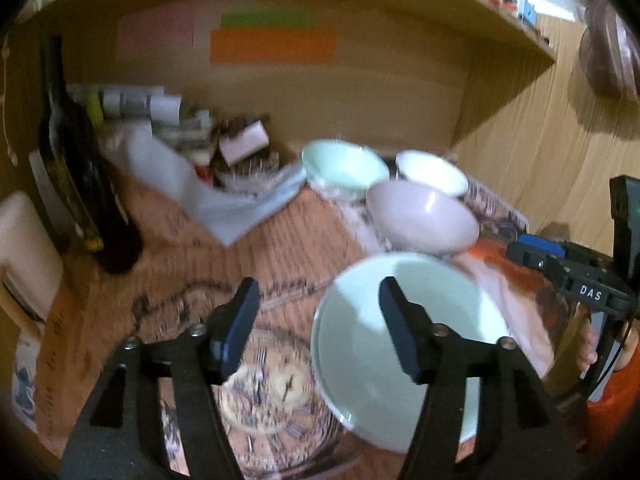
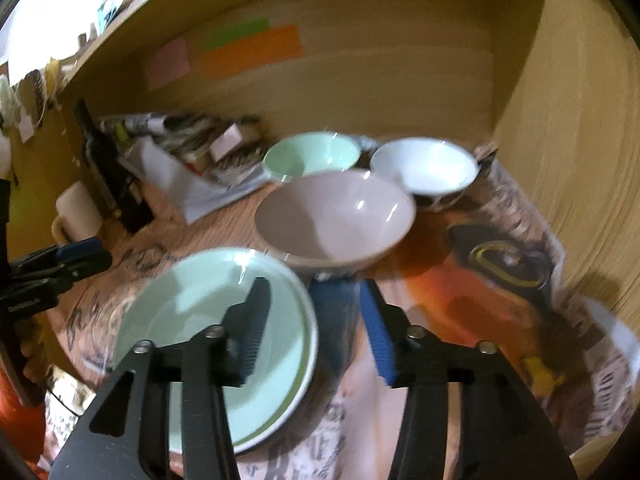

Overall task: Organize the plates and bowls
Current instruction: 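Reach both tools to the pale mauve bowl and grip its rim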

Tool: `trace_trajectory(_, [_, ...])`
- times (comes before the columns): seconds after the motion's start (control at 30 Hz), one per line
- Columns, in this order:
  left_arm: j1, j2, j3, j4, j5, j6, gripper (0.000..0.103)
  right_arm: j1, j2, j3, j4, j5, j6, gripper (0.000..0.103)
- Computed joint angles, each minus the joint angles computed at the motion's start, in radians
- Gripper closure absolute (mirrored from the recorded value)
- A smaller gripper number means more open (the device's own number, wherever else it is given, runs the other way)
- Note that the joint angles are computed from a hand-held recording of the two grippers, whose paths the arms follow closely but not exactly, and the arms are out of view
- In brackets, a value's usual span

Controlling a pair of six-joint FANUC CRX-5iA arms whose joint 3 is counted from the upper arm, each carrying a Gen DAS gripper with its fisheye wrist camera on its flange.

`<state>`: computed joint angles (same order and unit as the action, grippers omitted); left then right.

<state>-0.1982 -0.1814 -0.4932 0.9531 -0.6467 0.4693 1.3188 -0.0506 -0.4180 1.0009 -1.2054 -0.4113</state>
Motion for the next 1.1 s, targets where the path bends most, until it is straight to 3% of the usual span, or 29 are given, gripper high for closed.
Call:
trace_trajectory(0.13, [-0.050, 0.015, 0.010, 0.096, 0.078, -0.064, 0.020, -0.014, -0.020, -0.020, 0.055, -0.030, -0.050, 0.044])
trace_trajectory(0.2, [-0.077, 0.031, 0.024, 0.120, 0.103, -0.082, 0.018, -0.023, -0.023, -0.021, 0.066, -0.044, -0.051, 0.040])
trace_trajectory(0.37, [-0.117, 0.109, 0.122, 0.036, 0.099, -0.007, 0.016, -0.064, -0.033, -0.025, 0.080, -0.048, -0.034, 0.038])
trace_trajectory(0.63, [-0.133, 0.303, 0.345, -0.122, -0.039, 0.232, 0.013, -0.157, -0.050, -0.045, 0.054, 0.029, -0.014, 0.038])
trace_trajectory(0.87, [-0.158, 0.425, 0.496, -0.256, -0.094, 0.367, 0.013, -0.228, -0.040, -0.044, -0.022, 0.113, 0.024, 0.038])
trace_trajectory(0.97, [-0.170, 0.453, 0.531, -0.298, -0.098, 0.386, 0.020, -0.250, -0.031, -0.038, -0.056, 0.147, 0.045, 0.045])
trace_trajectory(1.03, [-0.176, 0.476, 0.563, -0.331, -0.120, 0.394, 0.033, -0.262, -0.030, -0.037, -0.076, 0.172, 0.057, 0.051])
trace_trajectory(1.1, [-0.182, 0.500, 0.593, -0.357, -0.146, 0.406, 0.039, -0.274, -0.033, -0.041, -0.090, 0.204, 0.064, 0.055])
